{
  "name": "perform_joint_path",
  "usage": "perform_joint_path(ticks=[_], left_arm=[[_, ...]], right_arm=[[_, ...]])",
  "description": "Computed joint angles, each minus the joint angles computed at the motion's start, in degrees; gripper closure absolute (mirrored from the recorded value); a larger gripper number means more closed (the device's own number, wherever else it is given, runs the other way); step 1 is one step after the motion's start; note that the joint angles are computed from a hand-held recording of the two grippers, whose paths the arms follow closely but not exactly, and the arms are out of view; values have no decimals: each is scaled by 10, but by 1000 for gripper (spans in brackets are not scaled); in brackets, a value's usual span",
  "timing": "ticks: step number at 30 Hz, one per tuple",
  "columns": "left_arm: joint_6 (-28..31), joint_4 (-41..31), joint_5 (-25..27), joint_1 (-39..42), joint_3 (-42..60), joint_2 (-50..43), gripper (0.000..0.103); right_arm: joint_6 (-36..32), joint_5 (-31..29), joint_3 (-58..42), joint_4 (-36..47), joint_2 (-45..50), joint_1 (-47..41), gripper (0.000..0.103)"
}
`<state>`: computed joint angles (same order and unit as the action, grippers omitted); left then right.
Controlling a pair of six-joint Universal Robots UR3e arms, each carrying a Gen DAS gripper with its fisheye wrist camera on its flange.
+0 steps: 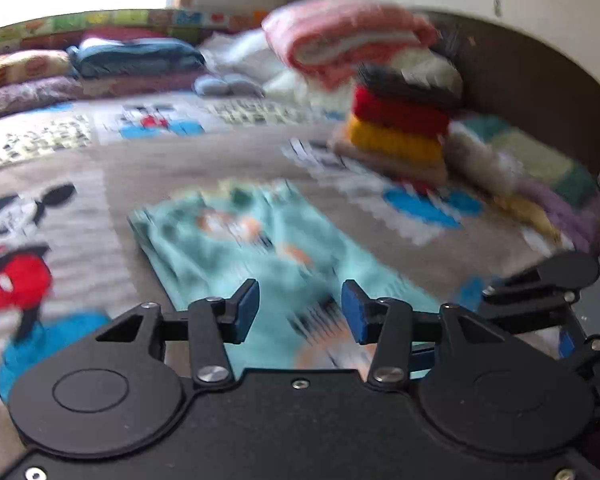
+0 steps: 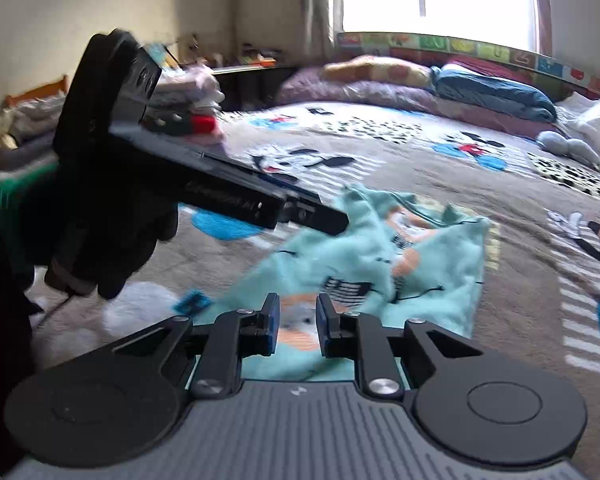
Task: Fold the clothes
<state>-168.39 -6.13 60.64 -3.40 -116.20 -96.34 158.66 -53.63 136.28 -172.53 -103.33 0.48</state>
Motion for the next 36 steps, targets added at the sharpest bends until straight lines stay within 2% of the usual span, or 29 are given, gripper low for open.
perform_joint_path(ticks=[2,3,4,5,7,8,9,11,13,15,17,21,23,25,33,36], left_arm=[[14,-28,55,-33,1,-15,59],[19,-3,86,-51,-1,-38,57],[12,41,85,-54,-14,-53,56],[-2,49,78,-50,-17,-54,56],[-9,3,44,-32,-13,-23,52],[-8,-20,18,-18,-15,-4,48],[-19,-8,4,-6,-26,5,42],[-57,21,-16,18,-41,12,42],[-128,64,-21,39,-43,-9,42],[-192,101,-19,58,-41,-31,41],[-230,107,-17,69,-23,-52,41],[-278,114,-26,89,36,-107,35],[-282,95,-38,99,78,-138,34],[-280,68,-49,108,120,-166,34],[-269,-15,-147,144,262,-273,34],[-243,-76,-173,146,337,-313,34]], right_arm=[[-11,-19,1,6,4,28,82],[-10,-44,1,-4,21,52,82],[-7,-68,0,-14,39,75,80],[-4,-94,0,-33,61,98,80],[15,-117,17,-117,103,119,79],[27,-122,10,-98,93,122,79],[26,-122,-6,-41,64,121,79],[-1,-86,-10,45,-1,92,79],[-8,-50,2,77,-51,48,78],[3,-17,5,82,-62,3,78],[25,6,-3,63,-41,-27,76],[52,-1,-66,-2,69,-45,75],[69,8,-105,-17,124,-61,68],[94,35,-145,-19,182,-90,58],[194,136,-367,10,434,-162,52],[220,174,-464,39,516,-167,51]])
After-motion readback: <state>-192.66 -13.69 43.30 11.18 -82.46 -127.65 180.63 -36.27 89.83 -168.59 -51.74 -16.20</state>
